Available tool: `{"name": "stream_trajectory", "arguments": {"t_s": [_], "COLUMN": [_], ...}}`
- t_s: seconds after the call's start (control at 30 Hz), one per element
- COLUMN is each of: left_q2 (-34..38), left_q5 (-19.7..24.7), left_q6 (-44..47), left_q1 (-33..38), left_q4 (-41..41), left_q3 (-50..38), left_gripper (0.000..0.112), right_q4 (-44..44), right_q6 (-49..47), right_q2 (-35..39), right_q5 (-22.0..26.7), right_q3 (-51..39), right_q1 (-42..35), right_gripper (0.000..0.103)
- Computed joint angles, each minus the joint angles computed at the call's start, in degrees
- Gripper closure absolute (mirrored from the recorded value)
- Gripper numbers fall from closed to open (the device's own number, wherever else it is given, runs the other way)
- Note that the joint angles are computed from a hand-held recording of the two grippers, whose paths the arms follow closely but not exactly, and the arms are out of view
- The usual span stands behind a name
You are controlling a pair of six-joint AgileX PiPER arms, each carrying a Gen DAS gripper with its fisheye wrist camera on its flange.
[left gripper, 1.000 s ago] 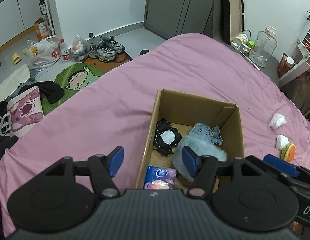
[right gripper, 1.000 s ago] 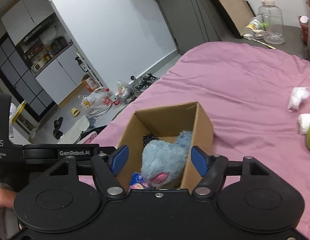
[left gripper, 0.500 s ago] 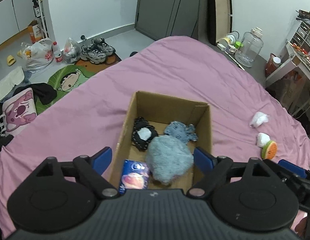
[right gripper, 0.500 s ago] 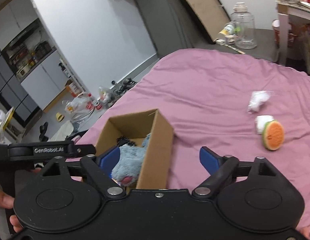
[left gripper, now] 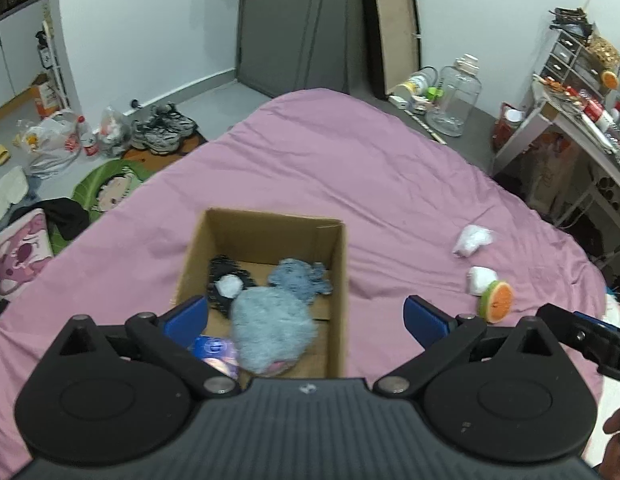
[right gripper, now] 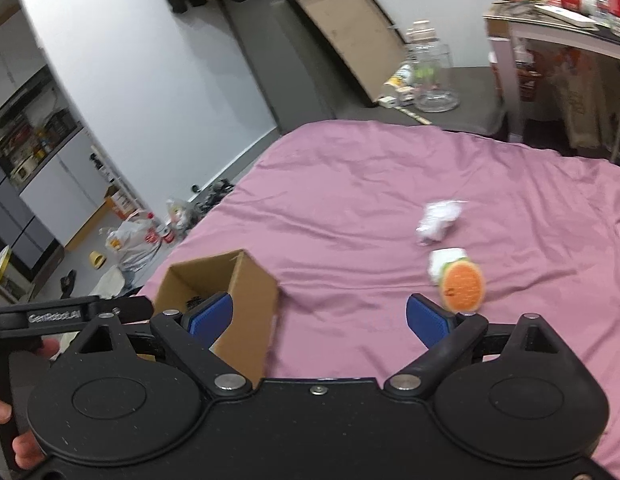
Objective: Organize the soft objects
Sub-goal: 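Withdraw both open grippers from the box toward the burger plush, then grasp the burger plush with right gripper while left grasps white cloth bundle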
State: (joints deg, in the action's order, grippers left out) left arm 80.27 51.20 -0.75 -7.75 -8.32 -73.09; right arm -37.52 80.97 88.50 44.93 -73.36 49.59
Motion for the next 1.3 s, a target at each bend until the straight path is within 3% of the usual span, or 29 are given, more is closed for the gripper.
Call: {"name": "stream_trajectory", "arguments": {"t_s": [0.4, 0.67, 0.9, 1.1, 1.3], "left_q2": [2.2, 5.3, 9.5, 14.6, 19.0], "left_q5": [-1.8, -4.3, -5.3, -3.1, -4.7], "left_q6": [-7.7, -10.8, -18.1, -24.9, -24.8], "left_q1": [-9.1, -14.0, -18.7, -22.3, -23.6], "left_q4": [3.5, 4.1, 9.4, 15.9, 15.9], "left_q3": [-0.9, -1.2, -3.3, -7.7, -10.2], "left_gripper": [0.009, 0.009, 0.009, 0.009, 0.009], "right_q4": [0.1, -1.5, 0.3, 6.7, 15.5], "right_q6": [-1.2, 2.7, 2.6, -1.7, -9.5], "right_q2": [-5.6, -7.6, -8.8, -7.2, -3.6], "right_q5": [-1.9, -9.5, -15.2, -20.3, -25.7], "right_q3": [6.1, 14.6, 18.9, 21.0, 21.6], "right_q1": [-6.4, -11.7, -15.9, -20.9, -25.0], "right_gripper": [0.004, 0.004, 0.004, 0.006, 0.01]}}
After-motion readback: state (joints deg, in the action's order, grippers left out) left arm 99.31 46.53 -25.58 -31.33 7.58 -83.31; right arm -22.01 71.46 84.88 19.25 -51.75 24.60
